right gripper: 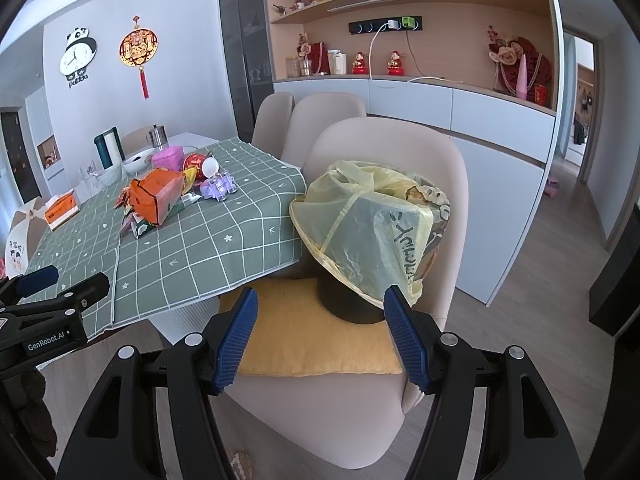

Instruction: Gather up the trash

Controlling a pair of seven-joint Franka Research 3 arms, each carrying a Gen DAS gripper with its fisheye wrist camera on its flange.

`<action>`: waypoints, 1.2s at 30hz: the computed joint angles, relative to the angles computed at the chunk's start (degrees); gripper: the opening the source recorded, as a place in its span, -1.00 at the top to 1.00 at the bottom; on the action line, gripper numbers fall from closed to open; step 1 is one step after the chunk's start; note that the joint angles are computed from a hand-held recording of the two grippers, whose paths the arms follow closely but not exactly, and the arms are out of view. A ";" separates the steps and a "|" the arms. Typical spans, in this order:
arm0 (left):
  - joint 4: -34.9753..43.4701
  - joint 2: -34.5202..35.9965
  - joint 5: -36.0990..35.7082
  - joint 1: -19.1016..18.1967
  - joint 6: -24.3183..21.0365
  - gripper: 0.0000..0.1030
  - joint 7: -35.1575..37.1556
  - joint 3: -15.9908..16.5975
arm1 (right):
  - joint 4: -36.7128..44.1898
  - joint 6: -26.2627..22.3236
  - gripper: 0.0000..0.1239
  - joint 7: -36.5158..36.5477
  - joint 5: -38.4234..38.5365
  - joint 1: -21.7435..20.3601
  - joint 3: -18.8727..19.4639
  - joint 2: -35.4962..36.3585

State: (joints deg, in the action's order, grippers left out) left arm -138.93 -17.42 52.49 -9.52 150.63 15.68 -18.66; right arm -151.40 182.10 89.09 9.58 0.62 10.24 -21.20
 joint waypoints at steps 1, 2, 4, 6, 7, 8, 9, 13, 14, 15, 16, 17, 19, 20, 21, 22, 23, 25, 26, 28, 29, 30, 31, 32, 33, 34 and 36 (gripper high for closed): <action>0.00 0.09 -0.35 -0.08 0.21 -0.71 0.40 0.24 | 0.08 0.09 0.00 0.02 0.05 0.09 -0.13 0.23; 0.05 0.48 -1.08 -0.19 0.96 -0.71 1.05 0.71 | 0.37 0.01 0.00 -0.10 0.15 0.41 -0.50 0.62; -0.08 0.81 -2.56 -0.23 2.43 -0.71 2.42 1.59 | 1.25 -0.53 0.00 -0.33 0.16 0.74 -0.96 1.51; 0.03 1.13 -3.60 0.27 3.37 -0.71 3.44 2.23 | 2.18 -0.74 0.00 -0.19 -0.42 0.03 -0.37 2.35; 0.04 1.21 -3.73 0.73 3.69 -0.71 3.70 2.43 | 2.85 -0.81 0.00 -0.05 -0.98 -0.60 0.19 2.87; 0.06 1.34 -3.66 1.27 4.10 -0.71 3.95 2.64 | 3.55 -0.66 0.00 -0.24 -1.36 -0.49 0.12 3.51; 0.08 1.46 -3.74 1.70 4.49 -0.71 4.38 2.89 | 4.09 -0.60 0.00 -0.55 -1.55 -0.05 -0.24 4.04; -0.27 2.37 -3.52 4.99 6.90 -0.71 5.48 5.01 | 8.03 -1.16 0.00 -3.33 -1.36 3.88 -3.10 8.09; -0.23 2.61 -3.55 5.65 7.10 -0.71 5.53 5.19 | 8.80 -0.94 0.00 -4.16 -0.83 5.20 -4.04 9.08; -0.08 3.27 -3.40 6.69 7.72 -0.71 5.73 5.87 | 10.07 -0.48 0.00 -5.73 0.56 7.74 -5.79 10.82; 0.12 3.95 -3.50 7.47 8.30 -0.72 6.13 6.43 | 11.23 -0.46 0.00 -7.68 2.48 10.69 -8.06 12.25; 0.75 5.23 -5.28 7.85 8.75 -0.73 8.20 7.66 | 12.89 -1.25 0.00 -10.01 4.98 12.57 -9.17 13.84; 1.83 7.87 -14.36 6.98 10.82 -0.80 17.86 11.35 | 17.40 -4.83 0.00 -9.85 6.30 12.85 -8.51 17.62; 2.49 9.25 -17.14 7.36 12.29 -0.80 21.96 12.57 | 19.36 -5.32 0.00 -13.87 11.44 14.35 -8.92 19.31; 3.16 10.22 -17.90 8.16 12.81 -0.80 23.85 12.77 | 21.01 -5.57 0.00 -14.78 12.59 14.48 -8.45 20.85; 4.15 11.51 -19.07 8.88 13.24 -0.80 26.51 13.32 | 23.14 -6.04 0.00 -12.91 9.85 14.38 -8.10 22.85; 5.13 12.70 -21.77 9.82 13.45 -0.80 30.25 13.32 | 25.53 -6.68 0.00 -7.78 3.08 15.01 -8.90 24.98; 8.40 16.19 -32.97 9.82 13.55 -0.80 43.00 15.64 | 29.49 -6.99 0.00 5.08 -11.23 18.93 -13.41 28.40; 10.80 18.43 -38.15 10.88 14.26 -0.79 49.33 16.20 | 31.21 -7.15 0.00 9.25 -15.21 20.51 -15.09 29.71; 15.06 22.23 -39.57 13.42 16.83 -0.70 54.42 16.53 | 37.04 -9.55 0.00 12.30 -17.21 21.55 -15.35 33.73; 18.39 25.21 -42.68 15.53 18.34 -0.67 59.51 15.93 | 41.44 -12.35 0.00 12.40 -17.44 21.93 -14.99 36.48; 21.24 27.63 -45.83 17.70 19.01 -0.65 63.62 14.69 | 43.93 -13.83 0.00 13.23 -18.49 22.75 -15.53 38.07; 25.80 31.31 -48.07 19.91 19.26 -0.57 66.58 13.91 | 47.90 -16.05 0.00 15.21 -20.73 24.54 -16.94 40.59; 29.88 34.44 -48.76 21.19 18.87 -0.51 67.35 13.84 | 50.34 -17.42 0.00 16.41 -21.94 25.42 -17.58 42.14; 34.88 38.05 -49.85 22.74 17.57 -0.47 67.95 13.41 | 54.54 -19.87 0.00 17.42 -22.63 26.13 -17.84 44.71; 39.88 41.74 -50.63 23.79 16.59 -0.40 67.48 13.38 | 58.35 -22.14 0.00 18.38 -22.93 26.59 -17.96 47.02; 49.89 49.92 -52.77 26.61 16.43 -0.32 67.80 11.89 | 65.81 -26.28 0.00 20.37 -23.20 27.20 -18.22 51.55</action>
